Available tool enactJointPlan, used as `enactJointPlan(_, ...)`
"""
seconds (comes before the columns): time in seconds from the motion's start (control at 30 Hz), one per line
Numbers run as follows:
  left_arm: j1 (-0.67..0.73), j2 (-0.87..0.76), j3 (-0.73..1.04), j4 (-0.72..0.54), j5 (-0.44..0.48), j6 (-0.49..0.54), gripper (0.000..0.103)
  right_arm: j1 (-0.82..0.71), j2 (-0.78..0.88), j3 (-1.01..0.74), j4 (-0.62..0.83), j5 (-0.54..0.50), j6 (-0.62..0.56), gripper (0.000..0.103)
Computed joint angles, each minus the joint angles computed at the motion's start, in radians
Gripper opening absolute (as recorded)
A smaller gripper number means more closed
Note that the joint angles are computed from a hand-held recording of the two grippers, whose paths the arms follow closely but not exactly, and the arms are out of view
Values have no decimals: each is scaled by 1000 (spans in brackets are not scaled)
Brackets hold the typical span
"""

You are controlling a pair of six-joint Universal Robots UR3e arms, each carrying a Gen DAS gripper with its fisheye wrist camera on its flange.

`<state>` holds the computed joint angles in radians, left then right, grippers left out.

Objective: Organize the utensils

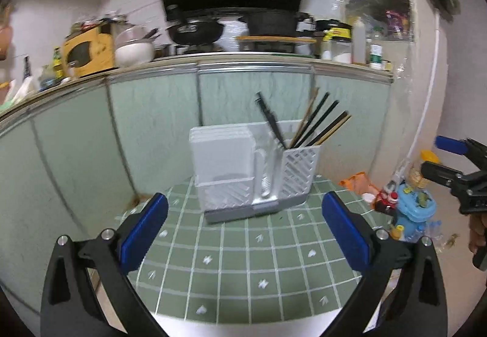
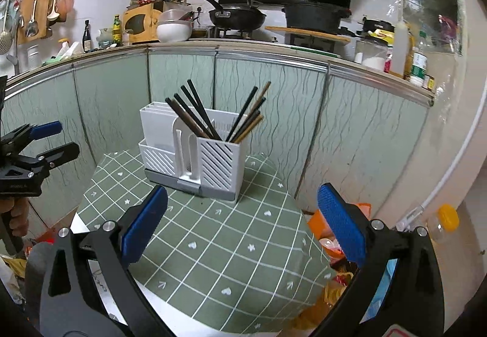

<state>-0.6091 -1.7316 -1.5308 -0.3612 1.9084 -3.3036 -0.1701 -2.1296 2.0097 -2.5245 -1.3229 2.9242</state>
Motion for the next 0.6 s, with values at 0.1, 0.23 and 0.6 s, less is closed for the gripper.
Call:
enactJointPlan(0.1,-29,36,-93,40,73,-30,99,22,-47,76,-37,-37,15,95)
enactJointPlan(0.23,-60,68,-195,88,140,-69,99,64,-97,178,-82,-89,39,95)
enactJointPlan(0.6,-152,103,-399,141,246,-178,99,188,-140,403,-228,-219,153,95)
